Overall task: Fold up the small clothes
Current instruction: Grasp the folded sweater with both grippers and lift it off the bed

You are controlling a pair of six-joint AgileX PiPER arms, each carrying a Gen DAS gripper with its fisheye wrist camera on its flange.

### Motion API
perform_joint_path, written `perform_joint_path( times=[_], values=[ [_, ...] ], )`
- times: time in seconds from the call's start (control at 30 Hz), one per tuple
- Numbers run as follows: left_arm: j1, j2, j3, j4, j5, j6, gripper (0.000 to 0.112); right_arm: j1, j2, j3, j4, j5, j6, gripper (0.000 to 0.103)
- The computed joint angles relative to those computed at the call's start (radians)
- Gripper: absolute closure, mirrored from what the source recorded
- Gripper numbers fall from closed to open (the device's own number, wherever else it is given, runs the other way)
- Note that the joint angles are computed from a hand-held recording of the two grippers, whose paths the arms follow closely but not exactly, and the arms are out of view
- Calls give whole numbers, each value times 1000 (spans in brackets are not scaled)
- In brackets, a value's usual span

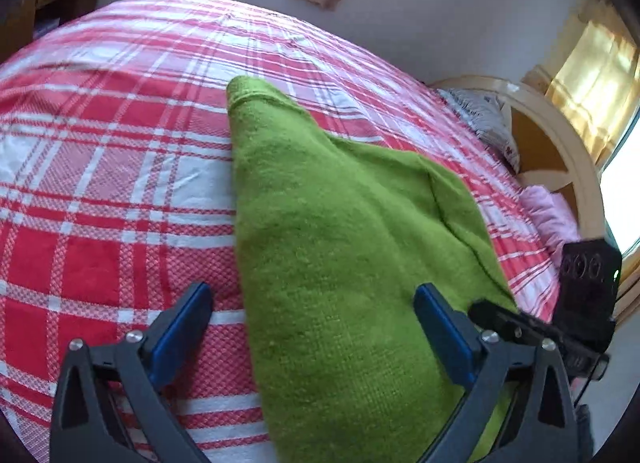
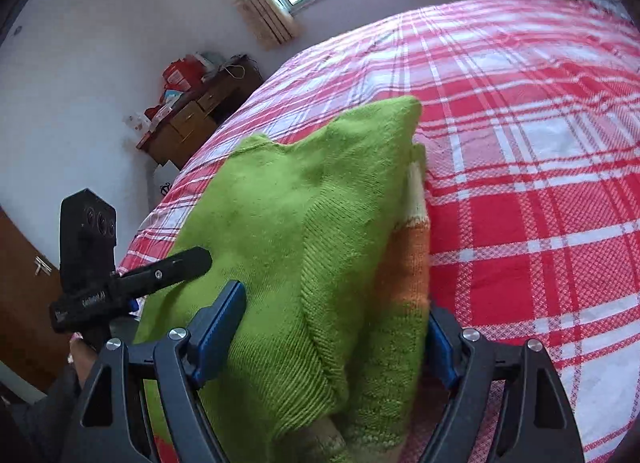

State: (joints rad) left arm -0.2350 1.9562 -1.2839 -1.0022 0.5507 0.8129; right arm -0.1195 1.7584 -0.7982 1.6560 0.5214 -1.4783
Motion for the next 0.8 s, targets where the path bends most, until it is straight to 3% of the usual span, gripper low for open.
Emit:
perform_joint_path(
  times=[0.03,0.07,0.13,0.17,0.27,0.37,0.5,0.57,0.63,0.7,0.77,0.8],
  values=[
    [-2,0,-11,18,4,-3,28,10,1,-4,0,-26,19,36],
    [-4,-9,-8,-4,42,28,49,23,-6,-4,-6,-53,47,41],
    [-7,-37,13,8,39,8,59,49,-35,2,-56,-94,140,52],
    [-13,-56,24,27,35,-9,65,47,-56,13,-85,-79,174,69],
    [8,-140,99,55,85,-31,68,10,-132,66,-130,45,256,70],
    [59,-253,234,36,163,-3,68,31,-238,158,-231,64,359,70],
    [191,-423,450,14,285,66,68,49,-392,348,-197,142,341,70],
    [259,-523,549,25,328,93,68,106,-484,441,-174,141,347,70],
    [316,-609,630,26,334,139,67,187,-558,506,-149,98,354,67],
    [343,-682,696,7,273,190,49,348,-632,547,-124,-51,394,62],
    [311,-679,693,-4,183,185,37,498,-675,561,-86,-232,439,48],
    [307,-674,692,-40,158,227,35,538,-682,558,-108,-301,499,46]
  ],
)
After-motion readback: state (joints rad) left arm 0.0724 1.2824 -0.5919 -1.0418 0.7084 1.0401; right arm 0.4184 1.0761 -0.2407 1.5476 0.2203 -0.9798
